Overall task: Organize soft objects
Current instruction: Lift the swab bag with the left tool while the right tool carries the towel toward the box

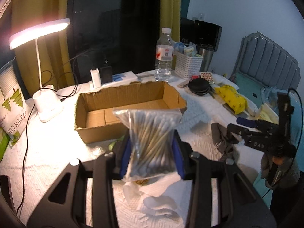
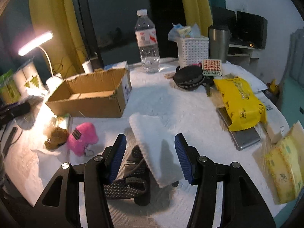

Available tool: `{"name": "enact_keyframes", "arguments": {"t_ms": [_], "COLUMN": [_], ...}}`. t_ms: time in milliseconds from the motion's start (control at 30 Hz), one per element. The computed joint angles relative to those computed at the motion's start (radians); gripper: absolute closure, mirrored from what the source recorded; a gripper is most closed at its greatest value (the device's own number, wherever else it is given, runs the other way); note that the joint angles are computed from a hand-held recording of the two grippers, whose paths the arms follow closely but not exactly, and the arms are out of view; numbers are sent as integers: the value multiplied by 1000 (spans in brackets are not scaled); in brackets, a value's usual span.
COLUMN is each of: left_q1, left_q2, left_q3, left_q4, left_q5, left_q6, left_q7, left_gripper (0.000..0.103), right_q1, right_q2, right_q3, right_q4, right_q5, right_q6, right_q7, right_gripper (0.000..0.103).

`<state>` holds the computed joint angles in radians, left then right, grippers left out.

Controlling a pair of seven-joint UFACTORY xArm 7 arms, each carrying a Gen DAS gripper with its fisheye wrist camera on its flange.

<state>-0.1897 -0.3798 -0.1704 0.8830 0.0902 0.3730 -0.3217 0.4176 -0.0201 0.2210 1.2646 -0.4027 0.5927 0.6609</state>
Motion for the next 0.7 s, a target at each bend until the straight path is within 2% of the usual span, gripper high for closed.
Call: {"name": "enact_keyframes", "arguments": {"t_ms": [167,333,400,433,467,500,567,700], "left_q1": [-4,1,6,10,13,14,17,16], "left_q2": [-7,-13,-18,-19,-19,-18,-14,2], "left_q3": [8,14,17,19,22,25,32,53], "left_q4": [-8,-15,-19,-20,-21,-21,-19,-5], "left_q5": [-10,-17,-17,-16,-17,-18,-22,-38], "left_q6": [-9,-18,-22,-25,-28,-30,-39,-62], "left_q7": [7,9,10,11,13,16,26,59], "left_gripper": [63,63,63,63,63,63,63,63], "right_q1": [3,25,31,33,35,37,38,48], "right_q2": [41,115,131,136,138,136,129,137], "right_q3": [-7,-18,-26,-29,-33,-38,-44,-48], "right_q4": [35,121,140,147,150,151,152,189], "right_q5": [3,8,26,38,47,48,48,22], "right_q6": [32,66,62,56,47,33,2,4], "right_q7": [-9,-70,-86,-92,-94,-85,-77,-61], "right_gripper": [47,47,57,78,91,97,99,99]}}
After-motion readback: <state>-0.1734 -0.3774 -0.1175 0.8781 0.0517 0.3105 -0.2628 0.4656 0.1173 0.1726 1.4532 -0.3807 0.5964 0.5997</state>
